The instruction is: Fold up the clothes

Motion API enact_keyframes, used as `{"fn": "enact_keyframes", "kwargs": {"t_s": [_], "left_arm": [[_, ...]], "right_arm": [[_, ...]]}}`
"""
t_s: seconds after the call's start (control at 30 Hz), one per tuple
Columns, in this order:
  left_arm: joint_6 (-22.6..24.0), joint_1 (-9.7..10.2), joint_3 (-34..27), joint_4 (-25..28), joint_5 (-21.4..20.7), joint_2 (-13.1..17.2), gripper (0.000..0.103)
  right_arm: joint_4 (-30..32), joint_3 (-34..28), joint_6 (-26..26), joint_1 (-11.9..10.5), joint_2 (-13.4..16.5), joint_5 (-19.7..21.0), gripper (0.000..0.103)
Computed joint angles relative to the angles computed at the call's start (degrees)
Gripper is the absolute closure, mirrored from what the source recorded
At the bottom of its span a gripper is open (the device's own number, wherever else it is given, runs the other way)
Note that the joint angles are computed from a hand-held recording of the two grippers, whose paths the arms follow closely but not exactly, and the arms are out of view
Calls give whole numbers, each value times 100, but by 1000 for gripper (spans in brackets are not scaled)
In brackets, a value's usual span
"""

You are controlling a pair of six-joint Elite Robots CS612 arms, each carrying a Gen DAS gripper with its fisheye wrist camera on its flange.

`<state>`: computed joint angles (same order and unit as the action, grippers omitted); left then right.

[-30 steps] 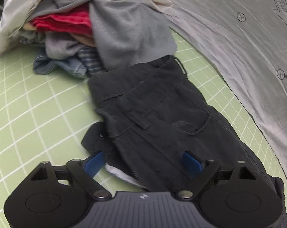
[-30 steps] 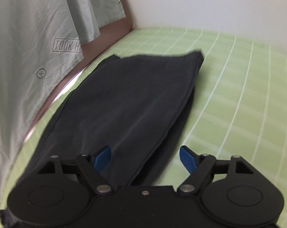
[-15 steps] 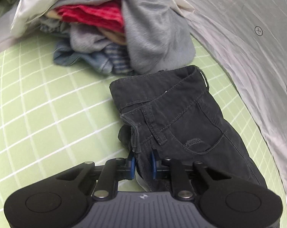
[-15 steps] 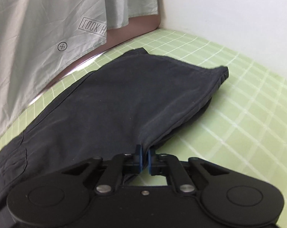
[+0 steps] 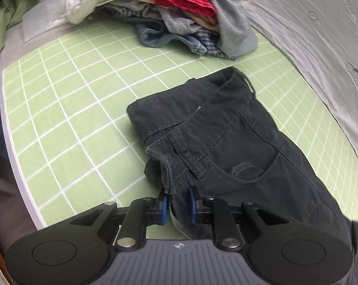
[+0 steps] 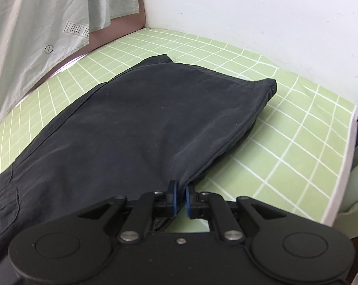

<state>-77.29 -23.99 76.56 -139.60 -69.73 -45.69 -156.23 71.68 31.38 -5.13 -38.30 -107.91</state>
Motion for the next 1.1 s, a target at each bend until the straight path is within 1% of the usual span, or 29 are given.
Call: {"fn": "enact_keyframes", "kwargs": {"t_s": [0.07,0.13,0.17,0.2,0.23,0.27,0.3,0.33,0.37,0.43,0.47,0.6,0.7,0.77,0.83,0.93,1.0,1.03,1.07,1.1], "left_arm": [[132,13,49,-75,-34,-30,77],[335,-3,50,-59,59,-38,75],[423,-11,47,-25,123,-41,71],[501,-18,46,2,183,-43,67],[514,-22,62,-14,220,-48,57],[458,-20,104,-104,238,-56,47],[393,-17,147,-206,250,-63,43],[289,-7,198,-354,230,-67,35],[208,6,228,-476,208,-59,29],[55,30,277,-695,173,-41,23],[47,37,261,-684,191,-24,23],[356,62,199,-783,334,50,22],[453,127,185,-993,318,107,20],[524,175,141,-1019,288,149,18],[660,222,76,-988,216,196,17],[746,288,-13,-899,35,257,16],[745,303,-27,-917,-8,274,17],[754,303,-11,-966,9,272,22],[799,294,2,-967,80,264,41],[878,287,8,-931,161,252,49]], "right_arm": [[69,-27,-241,36,-7,-156,91],[23,3,-472,73,-44,-288,84],[-58,14,-560,94,-54,-325,76],[-170,13,-628,118,-51,-342,65],[-281,10,-696,142,-47,-359,59],[-383,12,-754,161,-47,-361,46],[-447,-8,-788,176,-38,-331,30],[-484,-51,-808,191,-18,-284,23],[-519,-91,-827,202,1,-220,16],[-489,-198,-913,218,41,1,16],[-420,-267,-962,233,63,86,16],[-138,-576,-1021,308,184,251,14],[38,-719,-1087,342,240,386,14],[168,-771,-1208,381,254,361,13],[281,-796,-1296,439,257,245,11],[382,-790,-1263,498,240,90,10],[408,-768,-1210,511,215,23,10],[413,-744,-1189,517,197,-9,9],[412,-707,-1171,523,174,-42,9],[411,-669,-1153,529,151,-75,9]]}}
